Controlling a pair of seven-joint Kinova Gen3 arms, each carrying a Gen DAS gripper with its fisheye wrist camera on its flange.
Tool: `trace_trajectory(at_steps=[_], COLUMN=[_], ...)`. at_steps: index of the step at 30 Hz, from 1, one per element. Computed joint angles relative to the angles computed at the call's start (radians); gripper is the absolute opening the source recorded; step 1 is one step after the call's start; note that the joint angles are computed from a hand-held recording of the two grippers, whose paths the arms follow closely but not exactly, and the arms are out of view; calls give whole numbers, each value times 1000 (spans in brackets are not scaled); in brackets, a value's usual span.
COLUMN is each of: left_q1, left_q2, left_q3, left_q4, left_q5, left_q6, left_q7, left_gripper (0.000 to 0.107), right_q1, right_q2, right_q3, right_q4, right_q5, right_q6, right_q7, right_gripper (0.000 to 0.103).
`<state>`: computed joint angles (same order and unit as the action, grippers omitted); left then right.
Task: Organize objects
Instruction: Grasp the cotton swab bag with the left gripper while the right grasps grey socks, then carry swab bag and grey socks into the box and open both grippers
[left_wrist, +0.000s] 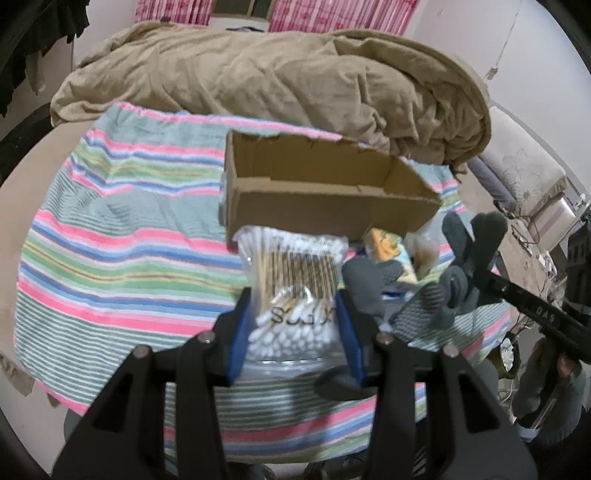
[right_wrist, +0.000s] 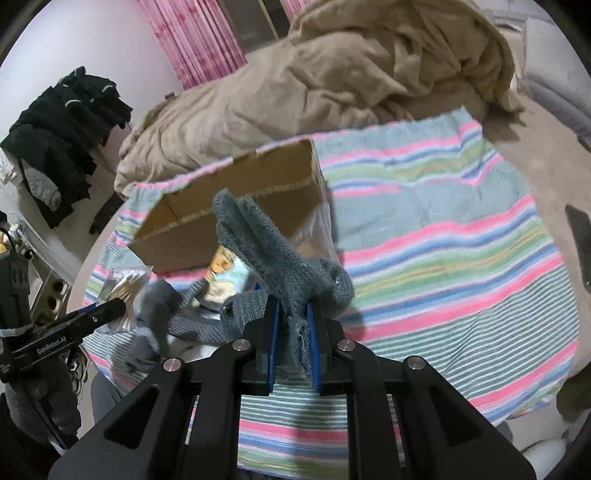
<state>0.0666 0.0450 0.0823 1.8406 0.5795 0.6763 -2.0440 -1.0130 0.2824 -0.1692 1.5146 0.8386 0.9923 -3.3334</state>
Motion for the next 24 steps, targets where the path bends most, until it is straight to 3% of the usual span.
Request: trace_trajectory(at_steps=[13,20,24], left_q1=[13,24,29], left_q2=[-51,3,59], left_q3=[-19,3,22], left_q4=[-55,-127,-178], left_q5=[82,97,33], left_q6=[9,-30,-28], left_q7=[-65,-66,4], left_gripper=[44,41,40], right_q1=[-26,19,67], right_q2=[-26,-7,23], right_q3=[-16,13,37], right_q4=[-101,-167,-205], right_q5=[100,126,93], right_q6=[106,75,14], right_q7=[91,202,274], right_gripper=[15,15,15])
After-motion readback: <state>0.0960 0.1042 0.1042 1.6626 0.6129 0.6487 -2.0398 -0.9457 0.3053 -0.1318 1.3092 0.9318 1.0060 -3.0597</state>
